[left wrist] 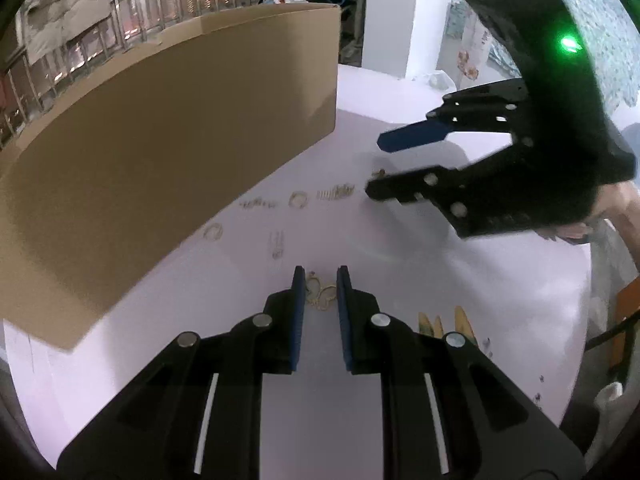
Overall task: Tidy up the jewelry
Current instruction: 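Move the left tool back to the table and grasp a gold butterfly charm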
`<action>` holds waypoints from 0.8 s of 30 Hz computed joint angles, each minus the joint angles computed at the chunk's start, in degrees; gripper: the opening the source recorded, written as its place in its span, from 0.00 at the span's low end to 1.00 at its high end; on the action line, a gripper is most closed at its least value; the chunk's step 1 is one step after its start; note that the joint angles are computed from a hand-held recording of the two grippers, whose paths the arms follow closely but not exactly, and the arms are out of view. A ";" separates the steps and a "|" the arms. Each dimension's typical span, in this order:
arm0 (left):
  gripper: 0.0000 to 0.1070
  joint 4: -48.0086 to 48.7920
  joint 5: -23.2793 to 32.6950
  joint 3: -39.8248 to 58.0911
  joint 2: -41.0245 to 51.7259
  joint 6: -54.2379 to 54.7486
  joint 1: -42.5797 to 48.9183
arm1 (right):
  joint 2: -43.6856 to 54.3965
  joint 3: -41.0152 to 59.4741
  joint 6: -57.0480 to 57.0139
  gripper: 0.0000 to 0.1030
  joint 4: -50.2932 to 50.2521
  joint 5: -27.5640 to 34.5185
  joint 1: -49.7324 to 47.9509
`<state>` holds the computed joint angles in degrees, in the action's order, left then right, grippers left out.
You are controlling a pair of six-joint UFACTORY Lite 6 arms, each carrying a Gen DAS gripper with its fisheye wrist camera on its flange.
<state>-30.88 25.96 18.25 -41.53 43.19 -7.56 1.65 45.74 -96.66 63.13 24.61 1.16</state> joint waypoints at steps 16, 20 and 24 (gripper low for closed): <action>0.14 -9.89 16.57 -1.76 -10.40 11.68 16.71 | -0.25 -0.43 9.27 0.04 -1.42 4.49 -0.74; 0.14 -8.15 19.44 -0.11 -13.93 8.63 16.69 | 0.76 1.62 13.14 0.02 -3.33 9.05 -3.85; 0.14 -10.55 25.23 1.11 -16.25 12.61 23.11 | -0.24 5.22 15.92 0.02 -5.32 15.66 -7.34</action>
